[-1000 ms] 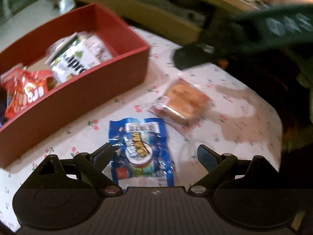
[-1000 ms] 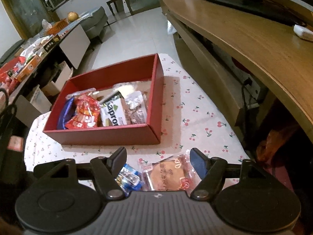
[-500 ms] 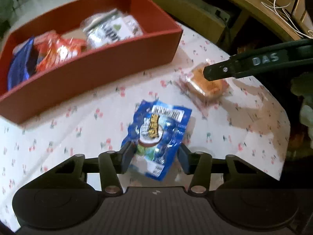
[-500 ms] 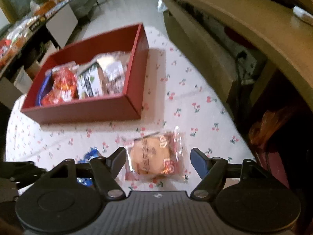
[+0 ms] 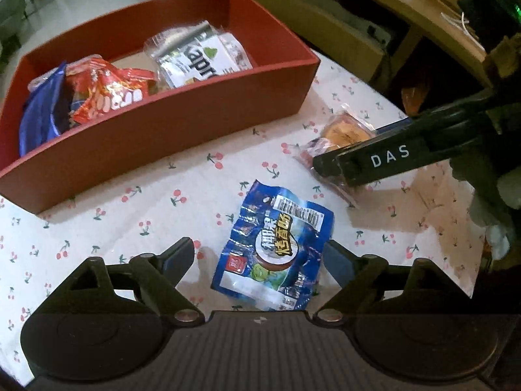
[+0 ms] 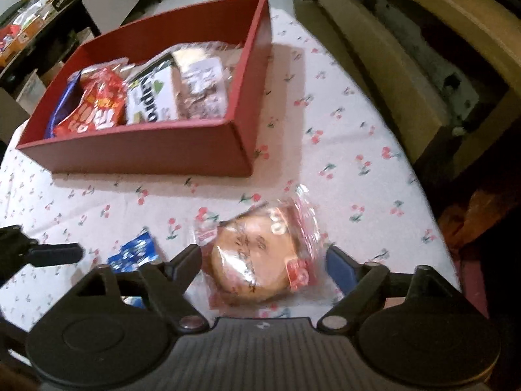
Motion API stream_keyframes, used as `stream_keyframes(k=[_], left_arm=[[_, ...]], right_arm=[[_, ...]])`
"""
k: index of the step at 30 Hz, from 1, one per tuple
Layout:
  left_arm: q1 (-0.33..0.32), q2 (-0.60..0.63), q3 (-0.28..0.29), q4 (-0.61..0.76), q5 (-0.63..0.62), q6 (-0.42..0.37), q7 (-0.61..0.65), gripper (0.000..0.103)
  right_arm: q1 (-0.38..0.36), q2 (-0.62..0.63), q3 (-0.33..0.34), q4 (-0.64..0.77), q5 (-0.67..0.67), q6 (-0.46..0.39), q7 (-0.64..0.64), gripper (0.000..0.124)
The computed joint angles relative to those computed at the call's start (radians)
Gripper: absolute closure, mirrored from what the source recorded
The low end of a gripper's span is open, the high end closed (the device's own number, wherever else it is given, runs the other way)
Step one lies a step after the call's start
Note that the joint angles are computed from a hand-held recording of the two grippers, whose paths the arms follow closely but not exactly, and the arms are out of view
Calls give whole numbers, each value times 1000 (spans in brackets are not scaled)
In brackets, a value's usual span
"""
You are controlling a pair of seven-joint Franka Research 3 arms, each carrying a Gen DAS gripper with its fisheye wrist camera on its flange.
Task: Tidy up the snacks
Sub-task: 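Grasp blue snack bag with left tool while right tool grasps round cake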
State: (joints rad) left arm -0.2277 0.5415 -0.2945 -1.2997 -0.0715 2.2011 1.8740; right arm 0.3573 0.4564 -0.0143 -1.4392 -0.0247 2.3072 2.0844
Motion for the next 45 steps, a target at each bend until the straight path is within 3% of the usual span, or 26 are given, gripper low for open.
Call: stream_keyframes(k=[6,7,8,11,14,19,25,35,39,41,45], left_arm=[[-9,18,3,18,10,-9,0,12],[-14,25,4,25,17,-8,0,12],[-19,34,4,36,25,-11,3,12],[-48,61,15,72,74,-34,18,8],[-70,45,27,29,127,11,21,4],[-52,15,14,-12,113,27,29,23],[-31,-24,14,-62,95,27,23,25],[17,-105,21,-162,50,21,5,25],[25,-99,17,-145,34,3,9,25],[20,-87,15,-131,34,1,11,25],[25,-96,7,-140,17,-1,36,25]], right_arm=[[22,21,-4,26,-42,-6,-39,21],[24,17,-5,22,-48,-3,-45,23],[29,6,-8,9,-60,8,-46,39],[10,-20,4,-27,-21,34,-55,45],[12,-39,2,-54,-27,39,-53,47],[3,-96,8,-126,-9,96,-31,56],[3,-153,13,-200,-9,145,4,63],[-17,-234,34,-311,40,132,50,54],[-3,-244,53,-295,20,-12,56,33],[9,-243,66,-278,-5,-66,24,33],[18,-262,75,-270,-47,-58,-66,29]])
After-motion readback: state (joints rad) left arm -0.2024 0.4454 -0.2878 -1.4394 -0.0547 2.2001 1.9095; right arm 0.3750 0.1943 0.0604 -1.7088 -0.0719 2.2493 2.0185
